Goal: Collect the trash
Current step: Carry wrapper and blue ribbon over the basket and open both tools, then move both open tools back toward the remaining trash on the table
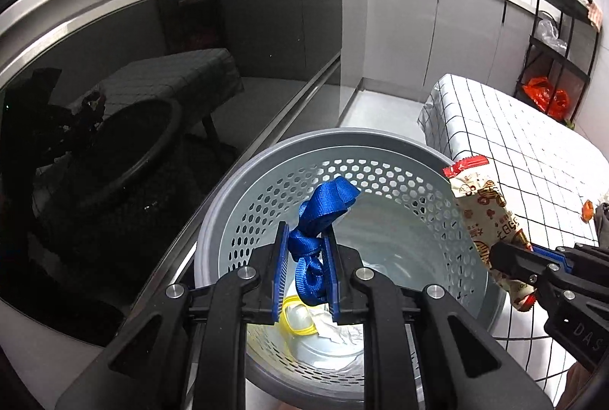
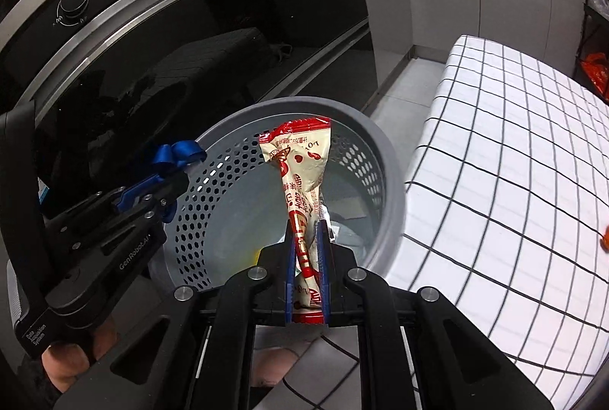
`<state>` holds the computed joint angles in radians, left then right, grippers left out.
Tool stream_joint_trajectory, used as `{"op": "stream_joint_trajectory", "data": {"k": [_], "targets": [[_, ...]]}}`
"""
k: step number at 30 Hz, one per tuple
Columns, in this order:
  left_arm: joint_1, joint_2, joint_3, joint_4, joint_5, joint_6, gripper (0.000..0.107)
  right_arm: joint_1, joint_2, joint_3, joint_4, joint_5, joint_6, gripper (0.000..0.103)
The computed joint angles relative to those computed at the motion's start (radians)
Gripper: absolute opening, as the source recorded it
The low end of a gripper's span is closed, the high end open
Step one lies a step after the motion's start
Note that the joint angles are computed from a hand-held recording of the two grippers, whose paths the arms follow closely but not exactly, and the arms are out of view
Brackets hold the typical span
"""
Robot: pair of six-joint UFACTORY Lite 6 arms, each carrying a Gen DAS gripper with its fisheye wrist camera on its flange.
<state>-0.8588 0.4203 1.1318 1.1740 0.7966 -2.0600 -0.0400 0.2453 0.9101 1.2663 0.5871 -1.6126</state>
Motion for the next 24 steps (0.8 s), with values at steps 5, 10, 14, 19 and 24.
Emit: {"op": "stream_joint_trajectory", "data": {"k": [5, 10, 14, 19, 24], "targets": [[0.005, -0.001, -0.001, -0.015, -0.001, 0.009, 0.022, 0.014, 0.001, -0.010, 0.032, -0.011, -0.021, 0.016], [0.000, -0.010, -0.011, -0.013, 0.037, -0.012, 0.061, 0.010, -0.008, -0.025, 0.086, -0.013, -0.057, 0.044], [0.008, -0.013, -0.017, -0.019, 0.027, -0.011, 0.061, 0.001, -0.014, -0.034, 0.088, -0.015, -0.070, 0.044], [0.005, -0.011, -0.018, -0.018, 0.029, -0.011, 0.064, -0.007, -0.021, -0.044, 0.088, -0.010, -0.076, 0.044], [0.010, -0.015, -0.022, -0.025, 0.023, -0.006, 0.064, -0.014, 0.003, -0.030, 0.087, -0.005, -0.082, 0.044]]}}
